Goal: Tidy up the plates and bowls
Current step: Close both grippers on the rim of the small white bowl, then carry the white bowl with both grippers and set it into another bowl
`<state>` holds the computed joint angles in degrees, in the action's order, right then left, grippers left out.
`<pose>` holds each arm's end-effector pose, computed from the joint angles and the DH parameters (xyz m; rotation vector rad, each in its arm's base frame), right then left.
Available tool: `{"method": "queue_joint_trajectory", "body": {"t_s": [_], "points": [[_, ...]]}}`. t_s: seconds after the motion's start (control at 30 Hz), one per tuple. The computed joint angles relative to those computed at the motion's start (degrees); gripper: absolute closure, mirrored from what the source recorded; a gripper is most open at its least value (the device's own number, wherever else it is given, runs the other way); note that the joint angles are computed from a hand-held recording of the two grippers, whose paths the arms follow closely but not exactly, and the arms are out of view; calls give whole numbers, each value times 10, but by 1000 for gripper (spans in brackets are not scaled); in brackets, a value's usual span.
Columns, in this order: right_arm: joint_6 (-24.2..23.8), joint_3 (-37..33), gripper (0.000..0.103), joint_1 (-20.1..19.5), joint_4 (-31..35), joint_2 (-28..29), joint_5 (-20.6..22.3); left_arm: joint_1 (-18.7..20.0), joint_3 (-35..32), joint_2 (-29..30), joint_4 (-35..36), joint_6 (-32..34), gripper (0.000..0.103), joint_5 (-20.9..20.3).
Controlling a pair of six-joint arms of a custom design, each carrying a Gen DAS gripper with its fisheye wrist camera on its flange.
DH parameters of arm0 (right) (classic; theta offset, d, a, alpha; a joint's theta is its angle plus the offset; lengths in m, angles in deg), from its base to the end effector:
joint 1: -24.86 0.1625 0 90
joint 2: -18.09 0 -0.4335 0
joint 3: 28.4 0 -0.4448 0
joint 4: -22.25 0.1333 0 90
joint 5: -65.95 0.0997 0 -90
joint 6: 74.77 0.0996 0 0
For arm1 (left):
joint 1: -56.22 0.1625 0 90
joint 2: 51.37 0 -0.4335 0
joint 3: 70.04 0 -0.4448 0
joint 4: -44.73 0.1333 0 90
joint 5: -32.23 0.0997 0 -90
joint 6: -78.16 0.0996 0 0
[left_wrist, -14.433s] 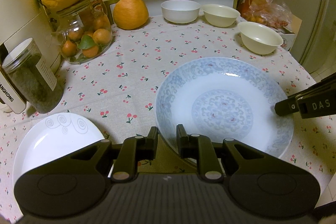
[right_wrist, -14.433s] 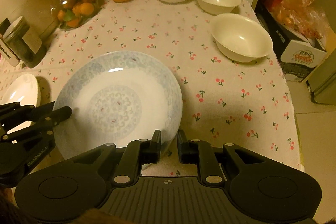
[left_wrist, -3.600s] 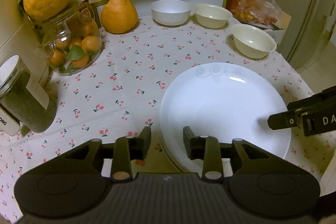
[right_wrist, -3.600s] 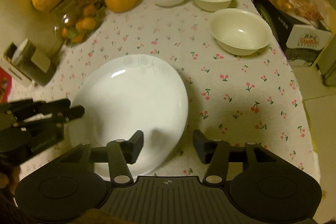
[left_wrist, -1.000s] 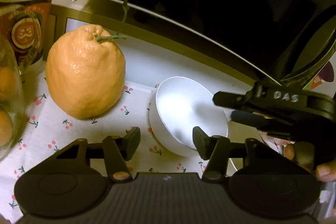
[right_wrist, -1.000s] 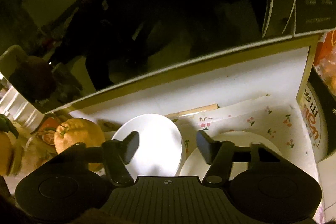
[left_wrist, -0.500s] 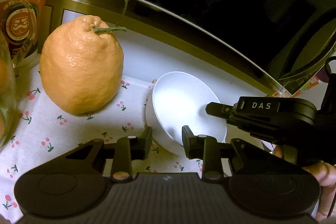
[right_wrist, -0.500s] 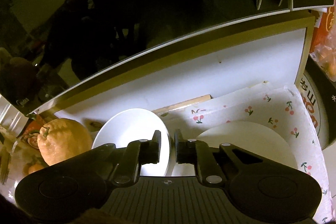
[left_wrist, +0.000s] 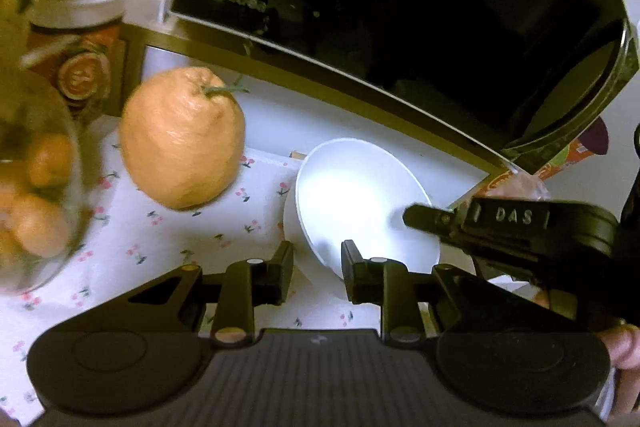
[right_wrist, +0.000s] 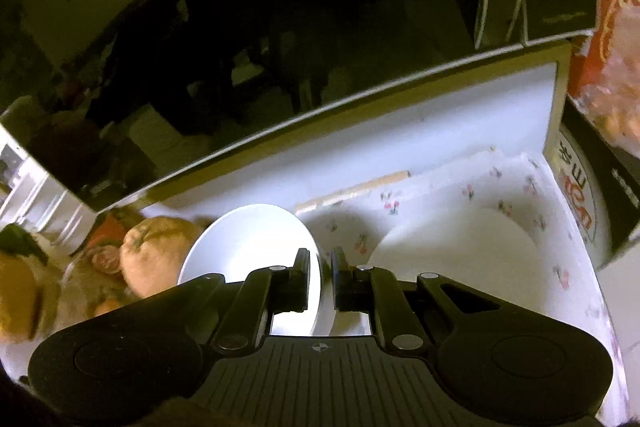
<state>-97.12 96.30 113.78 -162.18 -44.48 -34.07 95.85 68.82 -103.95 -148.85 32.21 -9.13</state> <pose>0.1057 -0.5464 0.1244 0.4416 -2.7324 0.7353 -0.1808 -0.4199 0.0297 -0.0772 2.5653 -1.1219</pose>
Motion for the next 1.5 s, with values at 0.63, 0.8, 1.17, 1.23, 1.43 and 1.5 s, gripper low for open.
{"method": "queue_joint_trajectory", "body": {"t_s": [0.63,0.8,1.17,1.23,1.43,1.5], "points": [[20,154,91,-2,-46,-79,-2,-122,114,-111,169,-174,81,35],[9,165,91,-18,-73,-65,7,-143,113,-94,175,-140,80,64],[11,165,90,-63,-40,-60,47,-103,115,-74,152,-116,81,33],[9,165,90,-63,-38,-63,53,-96,118,-78,146,-119,81,23],[10,162,89,-76,-16,-71,78,-89,118,-84,154,-114,82,10],[9,163,87,-79,-11,-74,84,-88,117,-87,162,-115,81,7]]}}
